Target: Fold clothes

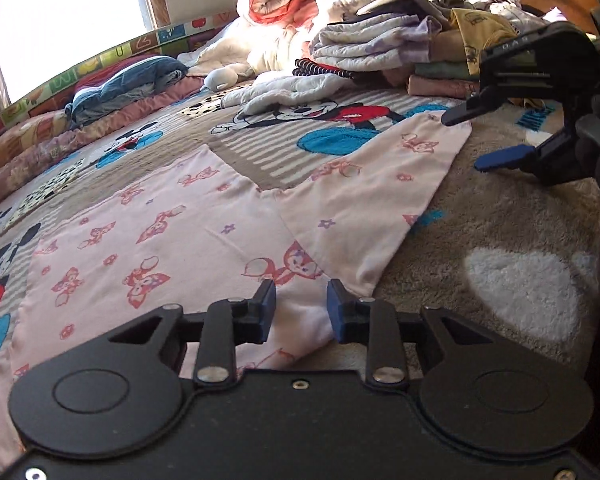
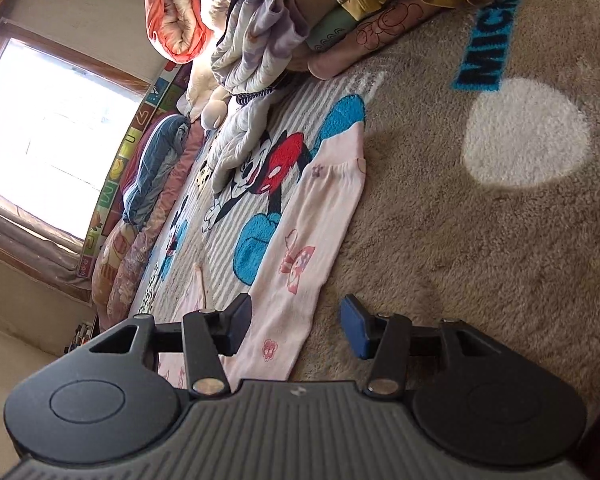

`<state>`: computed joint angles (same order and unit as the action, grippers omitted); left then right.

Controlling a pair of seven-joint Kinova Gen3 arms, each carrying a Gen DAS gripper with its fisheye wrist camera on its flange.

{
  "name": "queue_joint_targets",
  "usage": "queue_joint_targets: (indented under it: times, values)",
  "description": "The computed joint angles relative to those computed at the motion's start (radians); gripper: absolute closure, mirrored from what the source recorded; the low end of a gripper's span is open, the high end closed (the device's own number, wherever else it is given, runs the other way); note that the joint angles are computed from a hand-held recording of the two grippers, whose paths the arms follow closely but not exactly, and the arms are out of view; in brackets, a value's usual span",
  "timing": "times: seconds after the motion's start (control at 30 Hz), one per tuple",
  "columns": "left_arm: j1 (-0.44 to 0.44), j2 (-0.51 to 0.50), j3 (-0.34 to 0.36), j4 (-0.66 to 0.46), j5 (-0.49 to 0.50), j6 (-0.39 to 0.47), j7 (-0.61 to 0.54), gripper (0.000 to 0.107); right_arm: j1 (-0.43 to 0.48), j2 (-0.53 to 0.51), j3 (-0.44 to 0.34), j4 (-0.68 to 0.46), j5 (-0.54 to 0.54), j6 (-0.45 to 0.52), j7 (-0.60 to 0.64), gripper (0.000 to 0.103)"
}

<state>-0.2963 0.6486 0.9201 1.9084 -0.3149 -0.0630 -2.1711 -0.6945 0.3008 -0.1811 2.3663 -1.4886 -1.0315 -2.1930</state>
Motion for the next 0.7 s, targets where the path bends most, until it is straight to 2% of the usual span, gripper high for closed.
queue_joint_targets:
  times: [0.1, 0.2, 0.3, 0.37, 0.43, 0.53, 0.7]
  values:
    - [-0.012, 0.001, 0.017, -0.012, 0.010, 0.000, 0.008, 0.081, 0.005, 0.008, 0.005, 0.018, 0.008, -0.017, -0.061, 0.052]
    - [0.017, 0.004, 0.006, -0.057, 0.029, 0.018, 0.034, 0.081, 0.007, 0.015, 0.010, 0.041, 0.042, -0.023, -0.122, 0.052]
    - [0.110, -0.002, -0.071, -0.134, 0.091, 0.064, 0.062, 0.081, 0.015, 0.016, 0.021, 0.042, 0.056, -0.012, -0.111, 0.052]
    - [0.149, 0.002, -0.094, -0.178, 0.131, 0.102, 0.067, 0.081, 0.015, 0.017, 0.025, 0.050, 0.056, -0.020, -0.132, 0.052]
    - [0.169, 0.003, -0.094, -0.195, 0.155, 0.118, 0.045, 0.081, 0.009, 0.023, 0.024, 0.071, 0.056, -0.045, -0.198, 0.052]
    - [0.166, 0.006, -0.059, -0.190, 0.182, 0.136, -0.003, 0.081, 0.007, 0.033, 0.028, 0.102, 0.081, -0.065, -0.287, 0.052]
    - [0.180, -0.025, -0.053, -0.144, 0.193, 0.136, -0.112, 0.080, 0.050, 0.017, 0.057, 0.126, 0.164, -0.019, -0.288, 0.052]
